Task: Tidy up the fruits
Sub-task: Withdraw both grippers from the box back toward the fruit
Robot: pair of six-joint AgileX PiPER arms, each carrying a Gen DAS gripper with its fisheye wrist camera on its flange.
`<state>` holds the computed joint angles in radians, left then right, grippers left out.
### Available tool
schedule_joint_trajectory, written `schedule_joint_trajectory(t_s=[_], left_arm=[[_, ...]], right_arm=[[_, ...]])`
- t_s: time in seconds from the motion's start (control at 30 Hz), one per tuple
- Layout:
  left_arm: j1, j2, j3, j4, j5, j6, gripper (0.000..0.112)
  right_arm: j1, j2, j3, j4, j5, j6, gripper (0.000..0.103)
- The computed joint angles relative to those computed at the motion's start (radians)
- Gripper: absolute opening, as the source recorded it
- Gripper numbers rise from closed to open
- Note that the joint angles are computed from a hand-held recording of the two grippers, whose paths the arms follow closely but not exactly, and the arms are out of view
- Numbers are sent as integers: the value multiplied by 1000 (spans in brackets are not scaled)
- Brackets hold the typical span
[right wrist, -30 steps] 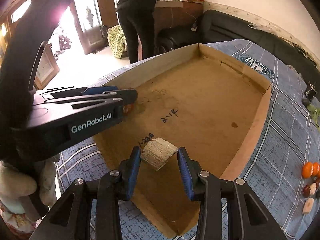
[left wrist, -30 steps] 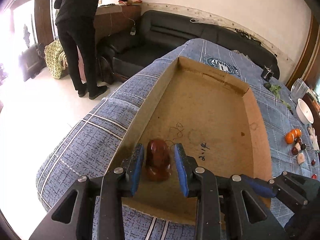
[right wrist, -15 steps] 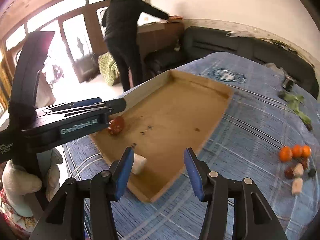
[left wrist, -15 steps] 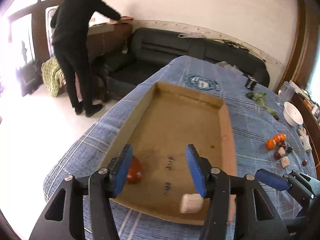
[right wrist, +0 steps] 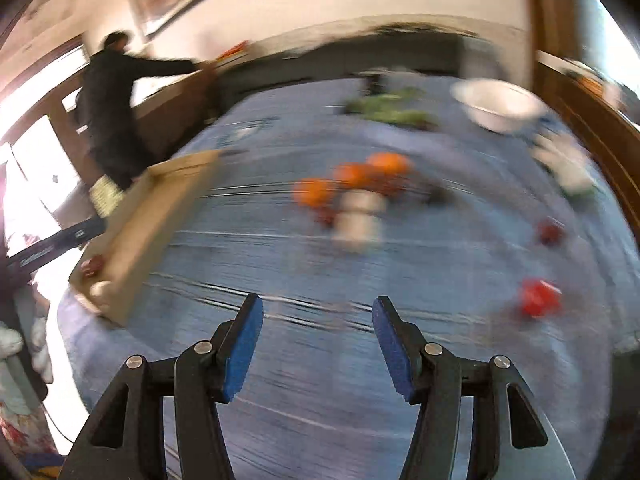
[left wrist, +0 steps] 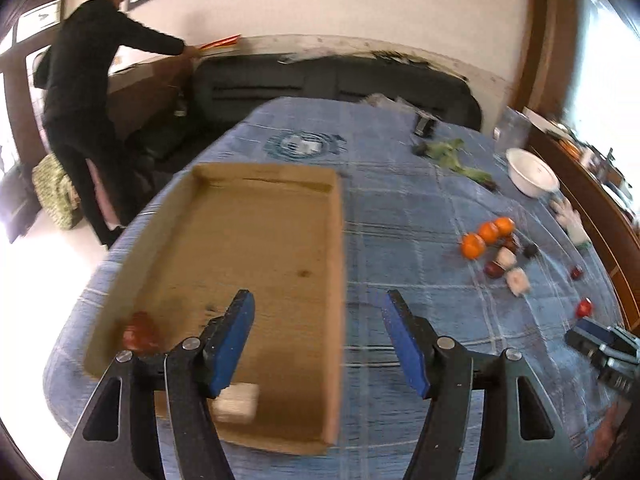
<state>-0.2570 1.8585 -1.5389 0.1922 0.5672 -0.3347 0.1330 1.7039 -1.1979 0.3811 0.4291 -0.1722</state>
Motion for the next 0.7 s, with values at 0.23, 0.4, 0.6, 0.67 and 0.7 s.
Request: schedule_joint_trajectory(t_s=[0.23, 0.4, 0.6, 0.67, 0.7], left_arm=[[-68, 86, -87, -126, 41, 116, 65], [-121, 190, -215, -216, 94, 204, 65], [-180, 353, -471, -232, 194, 245, 65], [-193, 420, -579, -258, 234, 274, 65], [-200, 457, -642, -265, 263, 281, 65]], right_arm=[[-249, -63, 116, 54, 7, -34, 62], [-285, -13, 70, 11, 7, -3, 62], [-266, 87, -43, -26, 9, 44, 62], [-249, 114, -72, -76, 0, 96, 62], [-239, 120, -80, -122, -4, 138, 62]])
